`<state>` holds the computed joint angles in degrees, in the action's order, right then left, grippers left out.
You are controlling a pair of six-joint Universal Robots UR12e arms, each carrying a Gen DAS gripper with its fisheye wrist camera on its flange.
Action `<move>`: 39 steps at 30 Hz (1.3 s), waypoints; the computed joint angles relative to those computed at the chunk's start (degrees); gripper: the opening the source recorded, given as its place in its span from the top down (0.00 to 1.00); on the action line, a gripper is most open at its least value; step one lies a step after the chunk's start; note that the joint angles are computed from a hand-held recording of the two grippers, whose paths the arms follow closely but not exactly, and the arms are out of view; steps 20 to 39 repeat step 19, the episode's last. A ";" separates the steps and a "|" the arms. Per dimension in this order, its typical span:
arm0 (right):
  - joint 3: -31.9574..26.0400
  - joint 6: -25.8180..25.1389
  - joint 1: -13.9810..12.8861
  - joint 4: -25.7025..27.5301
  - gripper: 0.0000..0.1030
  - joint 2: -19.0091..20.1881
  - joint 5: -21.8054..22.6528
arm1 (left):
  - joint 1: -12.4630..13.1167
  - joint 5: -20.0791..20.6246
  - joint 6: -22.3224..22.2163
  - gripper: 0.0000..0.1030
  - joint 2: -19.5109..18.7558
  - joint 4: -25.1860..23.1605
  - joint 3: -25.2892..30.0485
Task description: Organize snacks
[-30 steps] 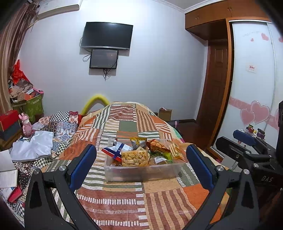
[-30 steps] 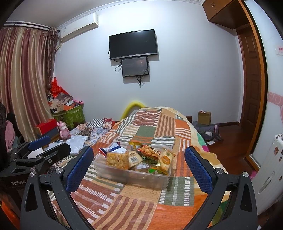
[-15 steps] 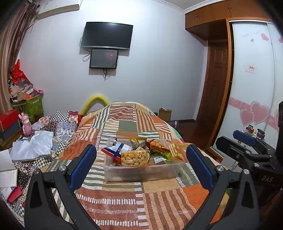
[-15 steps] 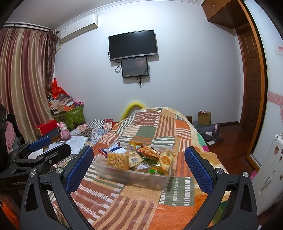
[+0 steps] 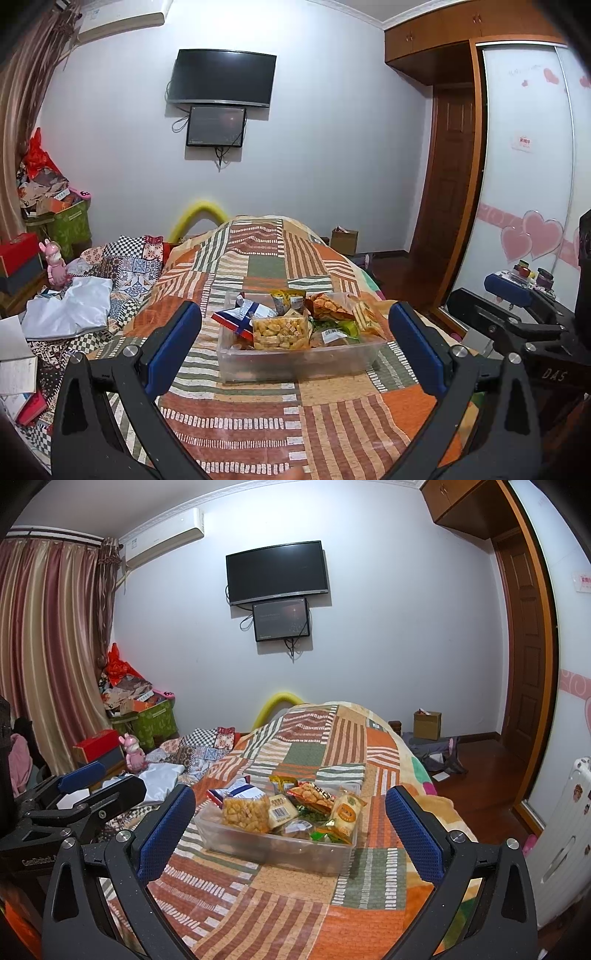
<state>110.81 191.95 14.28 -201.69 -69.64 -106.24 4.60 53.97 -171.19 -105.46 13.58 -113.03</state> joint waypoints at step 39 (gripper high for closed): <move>0.10 0.41 -0.19 0.10 0.00 0.01 0.52 | -0.07 0.35 -0.35 0.00 -0.10 0.77 -0.16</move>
